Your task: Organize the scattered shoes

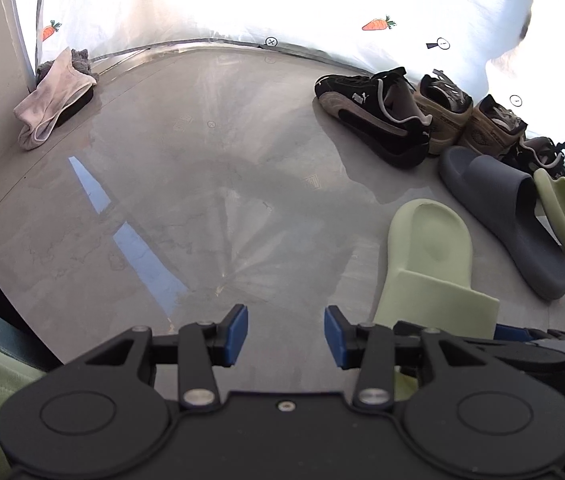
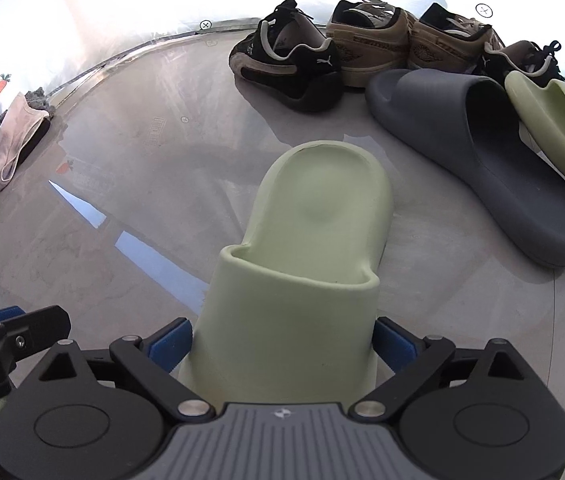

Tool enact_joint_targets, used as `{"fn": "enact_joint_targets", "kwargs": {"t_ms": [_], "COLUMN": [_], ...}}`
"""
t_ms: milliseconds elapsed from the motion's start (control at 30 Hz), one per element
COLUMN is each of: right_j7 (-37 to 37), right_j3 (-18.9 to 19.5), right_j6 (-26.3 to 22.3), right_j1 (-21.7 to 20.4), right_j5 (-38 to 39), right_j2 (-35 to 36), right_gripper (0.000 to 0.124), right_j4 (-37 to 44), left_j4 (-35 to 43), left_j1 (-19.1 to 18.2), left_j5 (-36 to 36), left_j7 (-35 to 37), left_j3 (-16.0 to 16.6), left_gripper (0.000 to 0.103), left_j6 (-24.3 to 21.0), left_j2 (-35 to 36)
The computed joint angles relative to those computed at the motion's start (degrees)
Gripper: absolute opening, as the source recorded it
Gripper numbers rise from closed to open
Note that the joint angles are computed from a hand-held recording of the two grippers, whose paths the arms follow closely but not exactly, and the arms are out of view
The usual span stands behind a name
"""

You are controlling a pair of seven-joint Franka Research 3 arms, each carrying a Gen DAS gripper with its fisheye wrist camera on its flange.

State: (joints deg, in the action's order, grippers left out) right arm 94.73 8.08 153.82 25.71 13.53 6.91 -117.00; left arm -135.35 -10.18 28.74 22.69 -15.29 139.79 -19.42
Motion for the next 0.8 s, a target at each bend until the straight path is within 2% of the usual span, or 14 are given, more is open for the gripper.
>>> {"fn": "enact_joint_targets", "kwargs": {"t_ms": [133,233,300,467,567,633,700,800], "right_j7": [-3.98,1.29,8.32,18.68,21.72,21.98,20.9,18.44], "right_j3": [-0.5,-1.94,-2.82,-3.86,-3.83,-4.34,-4.97,-5.8], "right_j6": [2.2,3.15,3.29,3.77,4.74,5.98,6.95,7.85], "right_j1": [-2.52,-4.43,-7.31,-14.32,-17.29,-18.37,-18.75,-18.87], "right_j5": [8.76,5.27,0.69,-4.17,-6.36,-6.25,-5.55,-4.09], "right_j2": [-5.74,-10.11,-13.73,-19.46,-21.5,-22.28,-22.42,-21.99], "right_gripper": [0.099,0.1,0.1,0.1,0.1,0.1,0.1,0.1], "right_j4": [-6.37,-10.83,-14.39,-20.04,-22.32,-23.52,-23.93,-23.88], "left_j4": [2.3,5.2,8.15,18.04,28.32,35.54,42.35,50.96], "left_j1": [-0.66,-1.63,-2.27,-4.23,-6.16,-6.96,-7.21,-9.47], "left_j5": [0.1,0.32,0.93,2.49,1.28,-2.5,-7.09,-8.96], "left_j7": [1.28,3.14,4.34,6.77,7.83,9.01,10.28,9.03], "left_j3": [-0.22,-0.45,-0.61,-0.19,0.9,1.4,1.53,3.84], "left_gripper": [0.043,0.043,0.042,0.038,0.036,0.036,0.036,0.035], "left_j6": [2.26,5.9,9.14,17.76,17.95,17.54,16.88,14.92], "left_j2": [2.87,6.75,10.3,21.46,30.47,36.5,42.03,48.45]}}
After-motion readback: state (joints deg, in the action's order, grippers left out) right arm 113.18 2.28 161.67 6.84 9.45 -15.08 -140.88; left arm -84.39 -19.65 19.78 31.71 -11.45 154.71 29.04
